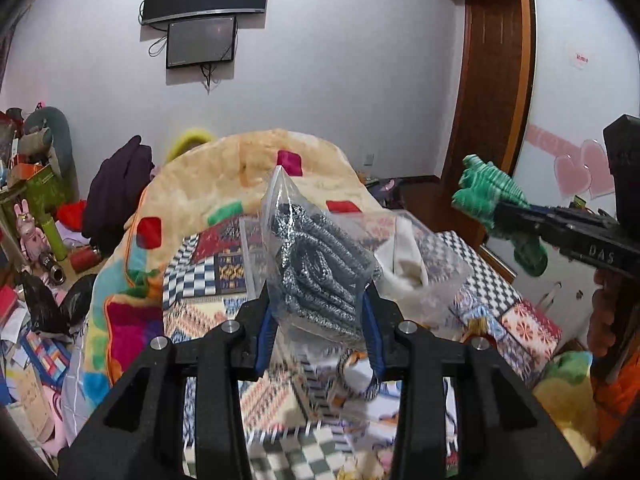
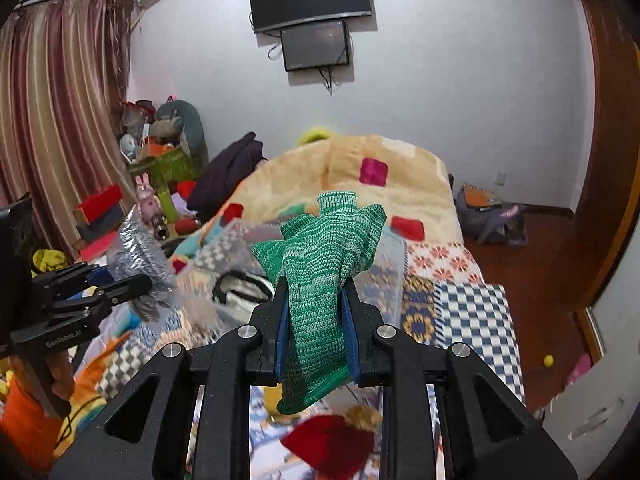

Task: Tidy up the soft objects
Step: 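Grasp the grey knit sock with the left tool while the right tool grasps the green glove, then release the sock and green glove into the clear box with both tools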

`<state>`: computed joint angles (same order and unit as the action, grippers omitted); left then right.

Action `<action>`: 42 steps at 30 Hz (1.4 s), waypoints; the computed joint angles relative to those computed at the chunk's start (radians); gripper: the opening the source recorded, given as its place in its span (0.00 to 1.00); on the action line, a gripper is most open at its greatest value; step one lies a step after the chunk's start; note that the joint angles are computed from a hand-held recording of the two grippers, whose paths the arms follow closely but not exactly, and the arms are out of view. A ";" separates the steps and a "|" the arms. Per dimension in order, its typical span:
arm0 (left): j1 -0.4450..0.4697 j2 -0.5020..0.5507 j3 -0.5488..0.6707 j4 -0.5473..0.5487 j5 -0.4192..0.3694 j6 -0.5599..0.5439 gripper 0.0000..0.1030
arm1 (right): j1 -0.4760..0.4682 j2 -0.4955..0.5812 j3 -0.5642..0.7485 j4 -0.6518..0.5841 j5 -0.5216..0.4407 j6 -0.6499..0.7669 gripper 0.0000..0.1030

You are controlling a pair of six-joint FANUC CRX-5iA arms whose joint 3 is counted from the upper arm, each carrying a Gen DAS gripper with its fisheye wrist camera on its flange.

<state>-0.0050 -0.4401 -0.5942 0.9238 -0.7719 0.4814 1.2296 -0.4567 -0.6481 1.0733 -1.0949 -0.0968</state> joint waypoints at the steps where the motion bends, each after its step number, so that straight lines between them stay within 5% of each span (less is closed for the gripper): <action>1: -0.011 0.014 0.012 -0.004 0.010 0.011 0.36 | -0.016 0.008 0.004 0.004 0.020 0.002 0.20; 9: -0.082 0.139 0.107 -0.096 0.067 0.119 0.36 | -0.119 0.097 0.057 -0.030 0.129 0.059 0.20; 17: -0.125 0.280 0.231 -0.255 0.036 0.261 0.36 | -0.206 0.197 0.136 -0.212 0.197 0.206 0.20; 30: -0.178 0.351 0.286 -0.382 0.034 0.311 0.39 | -0.211 0.249 0.183 -0.310 0.145 0.274 0.21; 42: -0.124 0.236 0.191 -0.243 0.052 0.213 0.68 | -0.123 0.195 0.142 -0.182 0.023 0.228 0.56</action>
<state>-0.1295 -0.2037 -0.4036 0.6804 -0.7195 0.6944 1.1066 -0.2617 -0.5065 0.8910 -1.0722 0.1314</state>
